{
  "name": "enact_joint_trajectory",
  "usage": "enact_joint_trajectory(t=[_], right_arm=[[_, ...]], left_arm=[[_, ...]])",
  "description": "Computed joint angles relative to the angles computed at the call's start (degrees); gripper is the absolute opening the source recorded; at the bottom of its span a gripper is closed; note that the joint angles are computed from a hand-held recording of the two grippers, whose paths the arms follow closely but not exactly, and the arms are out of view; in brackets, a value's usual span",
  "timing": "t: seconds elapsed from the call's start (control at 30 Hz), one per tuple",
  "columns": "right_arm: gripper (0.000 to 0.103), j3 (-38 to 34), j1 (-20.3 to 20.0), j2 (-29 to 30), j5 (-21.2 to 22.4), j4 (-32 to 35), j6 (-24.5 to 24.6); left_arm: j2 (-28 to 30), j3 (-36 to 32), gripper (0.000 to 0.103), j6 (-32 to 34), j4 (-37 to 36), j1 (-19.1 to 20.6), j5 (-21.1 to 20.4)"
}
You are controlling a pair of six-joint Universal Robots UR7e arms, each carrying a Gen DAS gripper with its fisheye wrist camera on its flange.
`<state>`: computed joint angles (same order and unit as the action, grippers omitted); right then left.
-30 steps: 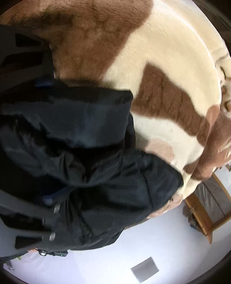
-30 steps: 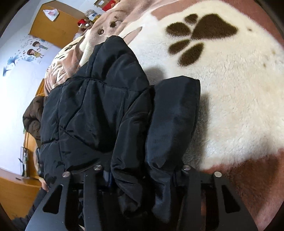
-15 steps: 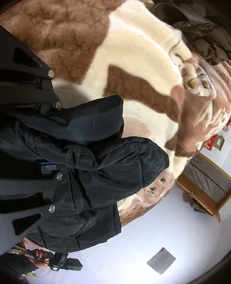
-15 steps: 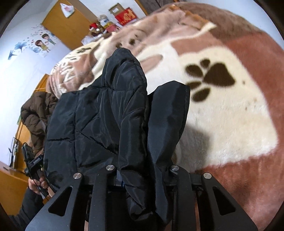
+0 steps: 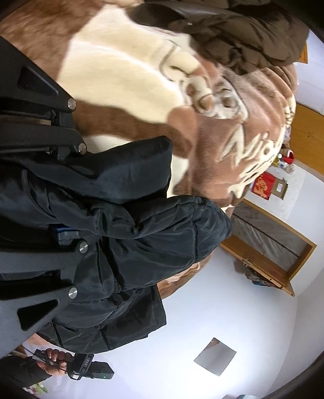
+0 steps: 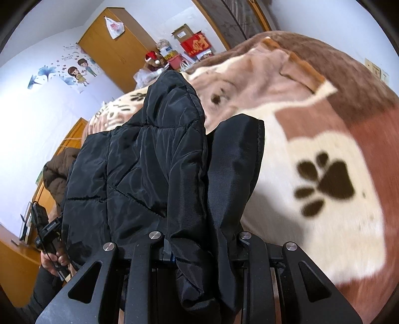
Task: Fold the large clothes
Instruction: 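Fold the held jacket edge over onto the bundle with both tools, then open both tools and press the folded jacket flat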
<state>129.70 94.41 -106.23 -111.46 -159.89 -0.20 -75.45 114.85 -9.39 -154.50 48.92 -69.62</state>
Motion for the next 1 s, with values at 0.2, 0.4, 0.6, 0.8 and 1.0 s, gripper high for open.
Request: enact_joint_trajectory(t=[0.2, 0.4, 0.6, 0.8, 1.0], right_arm=[[0.026, -6.05, -0.38, 7.63, -1.45, -0.79, -1.94], [0.028, -8.11, -4.27, 13.14, -1.57, -1.39, -3.11], [0.051, -7.66, -10.1, 16.85, -2.45, -1.35, 0.52], [0.062, -7.02, -8.8, 14.32, -4.46, 0.29, 1.56], [0.062, -3.8, -2.67, 9.86, -12.61, -5.64, -1.4]], left_arm=[[5.61, -6.16, 0.032, 1.2, -0.02, 1.87, 0.96], [10.64, -8.83, 0.033, 1.76, -0.19, 4.63, 2.14], [16.02, -8.71, 0.044, -2.05, 0.4, 8.21, 6.0], [14.82, -7.24, 0.058, -5.08, -0.16, 8.95, 5.59], [10.23, -4.73, 0.056, -5.78, 0.3, 6.29, 10.73]])
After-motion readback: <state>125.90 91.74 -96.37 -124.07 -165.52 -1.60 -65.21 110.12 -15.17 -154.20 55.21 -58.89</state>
